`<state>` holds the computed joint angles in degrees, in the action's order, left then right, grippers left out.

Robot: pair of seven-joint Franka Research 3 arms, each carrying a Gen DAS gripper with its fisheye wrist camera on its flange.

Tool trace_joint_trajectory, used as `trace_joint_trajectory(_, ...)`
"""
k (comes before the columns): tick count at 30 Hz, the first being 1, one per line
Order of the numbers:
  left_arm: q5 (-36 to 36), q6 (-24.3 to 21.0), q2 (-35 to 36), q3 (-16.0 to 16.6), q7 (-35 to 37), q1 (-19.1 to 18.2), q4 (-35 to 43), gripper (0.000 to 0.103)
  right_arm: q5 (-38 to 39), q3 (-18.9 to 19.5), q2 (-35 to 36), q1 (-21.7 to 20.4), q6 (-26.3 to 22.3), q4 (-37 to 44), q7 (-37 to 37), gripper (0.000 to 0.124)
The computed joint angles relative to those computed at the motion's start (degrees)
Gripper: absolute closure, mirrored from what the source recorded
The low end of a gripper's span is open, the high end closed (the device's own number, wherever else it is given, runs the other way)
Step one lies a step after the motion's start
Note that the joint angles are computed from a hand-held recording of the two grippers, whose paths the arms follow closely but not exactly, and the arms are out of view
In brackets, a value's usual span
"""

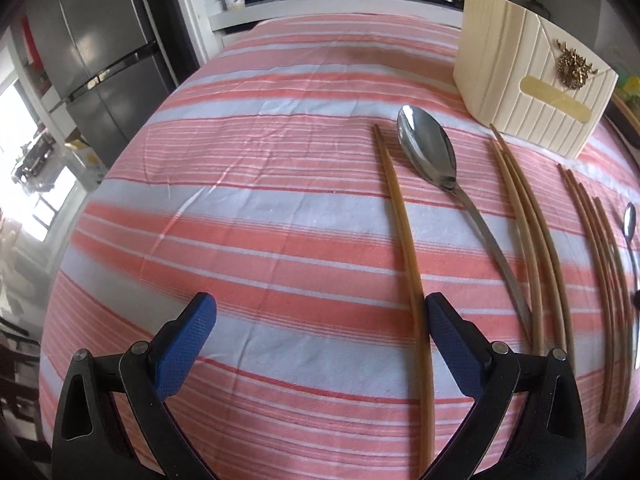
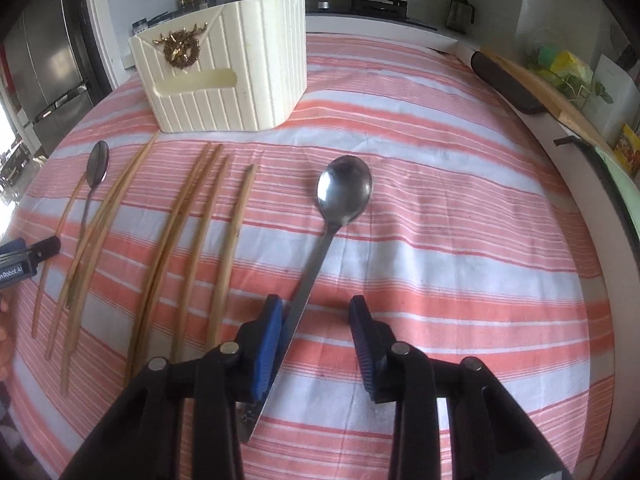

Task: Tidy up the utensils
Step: 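Grasp the steel spoon handle with the right tool while the left tool grasps a wooden chopstick, then lift spoon and chopstick over the cream box and open both tools to drop them in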

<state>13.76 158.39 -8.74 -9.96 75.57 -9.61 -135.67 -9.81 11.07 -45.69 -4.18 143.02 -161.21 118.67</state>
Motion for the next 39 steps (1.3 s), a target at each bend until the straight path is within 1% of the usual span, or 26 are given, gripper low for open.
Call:
trace_joint_trajectory(1, 0.18, 0.06, -0.12, 0.39, 1.54, 0.06, -0.07, 0.000, -0.22, -0.20, -0.90, 0.08, -1.12, -0.18, -0.55, 0.090)
trace_joint_trajectory(3, -2.78, 0.15, 0.05, 1.77, 7.83, -0.86, 0.03, 0.000, -0.36, -1.18, -1.67, 0.22, -2.51, -0.24, -2.19, 0.090)
trace_joint_trajectory(4, -5.68, 0.06, 0.22, 2.71, 12.22, -1.58, 0.16, 0.000, -0.18, -1.82, -1.70, 0.44, -2.74, -0.22, -3.24, 0.089)
trace_joint_trajectory(6, -13.43, -1.71, 0.76, 4.38, 20.59, -2.94, 1.08, 0.000, 0.70, -3.09, -1.93, 1.11, -3.26, -0.14, -5.51, 0.088)
trace_joint_trajectory(8, -20.85, -5.79, 1.79, 5.35, 27.71, -3.28, 3.32, 0.000, 1.35, -3.34, -1.25, 0.97, -2.86, 0.13, -6.56, 0.088)
trace_joint_trajectory(9, -21.87, -7.87, 2.38, 5.01, 29.11, -2.72, 4.62, 0.000, 1.50, -3.08, -1.03, 0.84, -2.96, 0.36, -6.75, 0.088)
trace_joint_trajectory(11, -20.71, -10.79, 3.73, 3.63, 29.66, -1.50, 7.15, 0.000, 1.49, -2.64, 0.59, 0.48, -2.32, 1.31, -7.07, 0.087)
trace_joint_trajectory(13, -20.63, -12.02, 5.40, 2.52, 30.42, -0.84, 9.46, 0.000, 1.54, -2.83, 3.45, 0.23, -0.65, 2.78, -7.71, 0.087)
trace_joint_trajectory(16, -23.34, -13.34, 8.75, 1.49, 31.87, 0.06, 13.51, 0.001, 1.56, -2.94, 8.99, -1.11, 1.76, 6.20, -6.86, 0.087)
trace_joint_trajectory(18, -24.24, -13.86, 10.78, 0.95, 31.16, 0.98, 16.37, 0.008, 1.54, -3.29, 12.25, -2.03, 3.19, 8.22, -5.54, 0.087)
trace_joint_trajectory(19, -24.93, -14.32, 11.80, 0.64, 31.14, 1.41, 17.93, 0.015, 1.06, -3.15, 13.60, -2.67, 4.02, 9.03, -4.57, 0.087)
trace_joint_trajectory(20, -25.17, -14.95, 12.74, 0.32, 30.84, 1.76, 19.34, 0.020, 0.50, -3.08, 14.93, -3.18, 4.73, 9.84, -3.75, 0.087)
trace_joint_trajectory(22, -25.01, -15.75, 14.30, -0.44, 29.93, 2.13, 21.58, 0.025, -1.05, -2.58, 16.95, -4.09, 6.30, 11.00, -1.61, 0.085)
trace_joint_trajectory(23, -24.38, -15.74, 14.83, -0.86, 29.64, 2.09, 22.17, 0.027, -1.97, -2.25, 17.67, -4.50, 7.00, 11.40, -0.41, 0.085)
trace_joint_trajectory(24, -22.60, -15.21, 15.29, -1.26, 28.99, 1.73, 22.50, 0.028, -2.91, -1.85, 18.24, -4.81, 7.52, 11.71, 0.89, 0.085)
trace_joint_trajectory(25, -20.23, -14.59, 16.23, -1.51, 28.10, 1.28, 23.46, 0.032, -3.95, -1.41, 18.61, -5.03, 8.04, 11.85, 2.15, 0.087)
trace_joint_trajectory(26, -19.36, -13.36, 16.37, -1.92, 28.17, 1.10, 23.23, 0.042, -5.30, -0.95, 19.17, -5.45, 8.71, 12.10, 3.38, 0.088)
trace_joint_trajectory(27, -19.78, -12.34, 16.52, -2.41, 28.90, 1.17, 23.17, 0.048, -6.57, -0.50, 19.66, -5.78, 9.33, 12.25, 4.74, 0.088)
trace_joint_trajectory(28, -20.40, -11.96, 16.78, -2.80, 29.67, 1.29, 23.45, 0.061, -7.71, -0.35, 19.99, -6.05, 9.97, 12.30, 5.86, 0.088)
trace_joint_trajectory(29, -21.07, -11.68, 16.93, -3.09, 30.37, 1.45, 23.63, 0.081, -8.73, -0.33, 20.21, -6.20, 10.64, 12.24, 6.73, 0.088)
trace_joint_trajectory(30, -22.40, -11.51, 17.10, -3.33, 31.85, 1.92, 23.73, 0.091, -9.87, -0.25, 20.40, -6.46, 11.26, 12.20, 7.47, 0.088)
trace_joint_trajectory(31, -22.59, -11.12, 17.19, -3.35, 32.14, 2.03, 23.71, 0.095, -11.04, -0.23, 20.54, -6.67, 11.89, 12.11, 7.89, 0.088)
trace_joint_trajectory(33, -25.29, -10.10, 16.93, -3.76, 34.36, 2.77, 23.05, 0.096, -12.59, -0.67, 20.77, -6.70, 13.29, 11.88, 8.03, 0.088)
trace_joint_trajectory(35, -27.21, -8.19, 15.47, -3.84, 36.03, 3.14, 21.09, 0.099, -11.54, -2.64, 20.19, -5.54, 16.75, 10.46, 6.46, 0.088)
trace_joint_trajectory(37, -31.63, -5.47, 12.38, -3.86, 39.23, 3.53, 17.72, 0.099, -9.49, -3.90, 18.41, -4.73, 20.46, 8.36, 4.60, 0.088)
trace_joint_trajectory(39, -37.87, -3.99, 9.69, -3.36, 43.00, 3.30, 15.59, 0.099, -6.61, -4.86, 16.00, -3.72, 23.65, 6.32, 2.35, 0.088)
